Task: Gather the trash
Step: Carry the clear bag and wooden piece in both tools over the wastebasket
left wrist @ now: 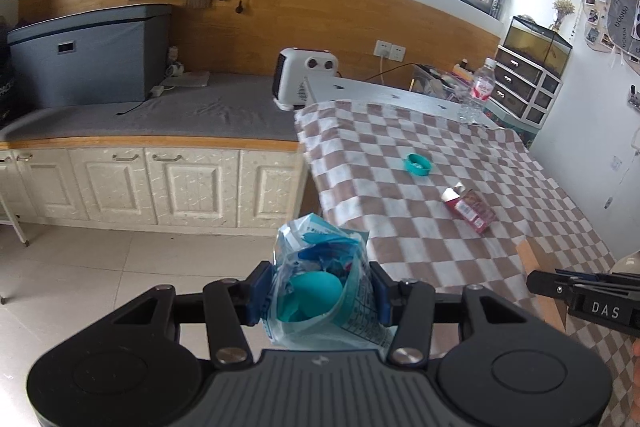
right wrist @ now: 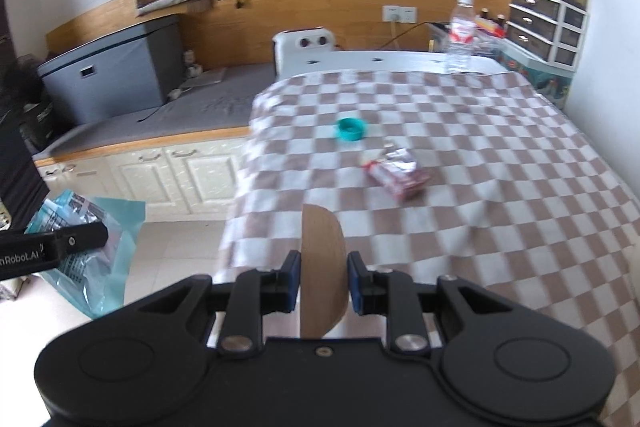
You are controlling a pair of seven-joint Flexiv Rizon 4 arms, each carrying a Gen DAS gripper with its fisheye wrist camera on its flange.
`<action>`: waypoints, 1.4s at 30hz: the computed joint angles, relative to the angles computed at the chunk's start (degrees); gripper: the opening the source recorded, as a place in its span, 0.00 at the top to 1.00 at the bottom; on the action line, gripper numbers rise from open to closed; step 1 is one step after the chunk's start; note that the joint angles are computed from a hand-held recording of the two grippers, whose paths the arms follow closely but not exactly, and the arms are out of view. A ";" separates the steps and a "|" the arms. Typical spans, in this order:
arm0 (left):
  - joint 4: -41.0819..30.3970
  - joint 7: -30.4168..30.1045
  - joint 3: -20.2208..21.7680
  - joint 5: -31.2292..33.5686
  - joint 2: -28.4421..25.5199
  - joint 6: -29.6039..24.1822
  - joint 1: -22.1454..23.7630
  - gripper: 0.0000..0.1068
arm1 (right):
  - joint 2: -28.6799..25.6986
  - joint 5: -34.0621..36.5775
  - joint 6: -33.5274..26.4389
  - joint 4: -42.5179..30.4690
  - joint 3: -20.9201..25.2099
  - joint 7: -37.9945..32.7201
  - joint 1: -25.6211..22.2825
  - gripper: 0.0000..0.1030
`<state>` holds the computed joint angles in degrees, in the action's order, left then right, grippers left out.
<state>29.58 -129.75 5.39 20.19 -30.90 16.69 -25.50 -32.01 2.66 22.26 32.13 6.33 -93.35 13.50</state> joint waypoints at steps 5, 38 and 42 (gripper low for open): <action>16.58 -1.90 -0.20 0.99 10.59 4.71 1.45 0.52 | 4.87 -0.79 3.23 8.83 0.88 1.48 3.05 0.75; 80.57 -5.00 -5.46 -12.88 30.72 27.04 19.07 0.52 | 7.36 -5.02 18.20 50.43 6.37 16.89 13.41 0.75; 85.21 -3.29 -5.49 -15.15 26.96 32.38 19.07 0.52 | 4.30 -4.98 21.48 53.61 6.87 16.98 13.64 0.75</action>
<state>114.79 -133.04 -0.11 5.04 -3.95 49.07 -6.43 -27.70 -2.32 43.74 85.74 13.21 -76.36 27.14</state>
